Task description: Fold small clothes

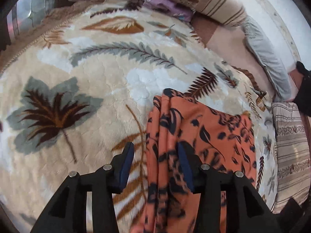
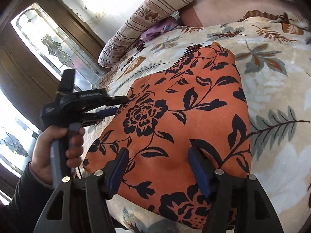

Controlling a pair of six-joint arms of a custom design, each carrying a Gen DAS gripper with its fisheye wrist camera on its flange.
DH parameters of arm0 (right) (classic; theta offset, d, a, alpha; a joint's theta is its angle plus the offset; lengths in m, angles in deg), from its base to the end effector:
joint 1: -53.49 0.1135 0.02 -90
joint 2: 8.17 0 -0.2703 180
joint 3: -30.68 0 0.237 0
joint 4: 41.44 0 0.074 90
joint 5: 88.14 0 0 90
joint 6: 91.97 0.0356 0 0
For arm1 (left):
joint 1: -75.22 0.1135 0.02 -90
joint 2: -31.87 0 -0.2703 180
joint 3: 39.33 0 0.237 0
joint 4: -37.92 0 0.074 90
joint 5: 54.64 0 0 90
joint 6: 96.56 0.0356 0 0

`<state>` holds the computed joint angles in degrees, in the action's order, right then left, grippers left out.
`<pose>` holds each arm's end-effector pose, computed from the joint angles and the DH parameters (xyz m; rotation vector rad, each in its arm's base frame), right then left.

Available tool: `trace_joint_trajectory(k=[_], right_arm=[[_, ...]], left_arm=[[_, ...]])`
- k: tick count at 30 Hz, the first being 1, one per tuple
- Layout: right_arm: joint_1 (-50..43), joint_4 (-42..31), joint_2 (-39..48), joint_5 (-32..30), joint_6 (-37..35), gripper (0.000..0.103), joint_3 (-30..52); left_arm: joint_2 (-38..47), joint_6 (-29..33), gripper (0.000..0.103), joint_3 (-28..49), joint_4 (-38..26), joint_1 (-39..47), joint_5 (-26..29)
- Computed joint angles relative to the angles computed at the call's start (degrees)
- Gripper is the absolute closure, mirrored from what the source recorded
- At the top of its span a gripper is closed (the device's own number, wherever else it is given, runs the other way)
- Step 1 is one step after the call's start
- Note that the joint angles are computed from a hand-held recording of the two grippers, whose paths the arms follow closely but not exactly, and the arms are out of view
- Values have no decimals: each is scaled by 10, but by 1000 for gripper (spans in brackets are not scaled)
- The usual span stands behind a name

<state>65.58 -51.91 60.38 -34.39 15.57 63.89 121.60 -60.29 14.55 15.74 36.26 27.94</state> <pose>0.1775 0.0596 0.1543 -0.2020 2.3831 0.9963 0.2118 -0.1654 0.1523 -0.3869 2.6046 -0.4278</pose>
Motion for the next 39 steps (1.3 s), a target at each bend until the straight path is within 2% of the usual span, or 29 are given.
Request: trace_joint_trajectory(k=[4, 6, 7, 9, 10, 12, 15, 17, 19, 21, 23, 25, 27, 29, 30, 32, 35, 37, 39], right_arm=[[-11, -26, -18, -15, 6, 33, 3], [-16, -49, -42, -17, 6, 33, -2], [-18, -55, -47, -19, 4, 33, -1], [-19, -64, -48, -22, 3, 33, 2], [-21, -76, -49, -25, 1, 33, 7], [-33, -127, -65, -32, -4, 33, 23], [-70, -186, -133, -60, 0, 26, 24], [-83, -201, -160, -75, -3, 23, 16], [-81, -192, -141, -78, -12, 21, -1], [-87, -162, -89, -89, -18, 21, -18], [-113, -181, -109, -114, -7, 21, -19], [-118, -222, -144, -114, -6, 21, -3], [-118, -234, -171, -117, -8, 21, 1], [-110, -218, -154, -108, -5, 21, -5], [-105, -193, -115, -104, -4, 21, -14], [-116, -169, -89, -121, -4, 21, -25], [-133, -235, -142, -138, -7, 21, -3], [-148, -253, -163, -155, -28, 20, 6], [-140, -240, -146, -135, -43, 16, 2]], left_arm=[[-109, -56, 49, -40, -70, -107, -76], [-108, -98, 49, -56, -87, -157, -97], [-85, -112, 50, -61, -85, -164, -94], [-69, -158, 48, -121, 0, -163, -73], [-79, -174, 48, -134, 13, -169, -80], [-91, -186, 48, -102, -50, -190, -103], [-93, -190, 49, -54, -129, -225, -146], [-88, -210, 49, -32, -171, -247, -168], [-82, -225, 48, -22, -196, -265, -181], [-77, -233, 48, -24, -201, -272, -178], [-84, -246, 48, -24, -212, -286, -188], [-81, -253, 48, -15, -225, -293, -196], [-81, -259, 48, -8, -236, -303, -204], [-77, -265, 45, -5, -239, -307, -207], [-74, -266, 40, -6, -237, -308, -207], [-50, -266, 38, -5, -236, -308, -199], [-28, -260, 36, -33, -192, -294, -172], [-35, -277, 36, -31, -200, -302, -180], [-22, -267, 36, -13, -219, -306, -188]])
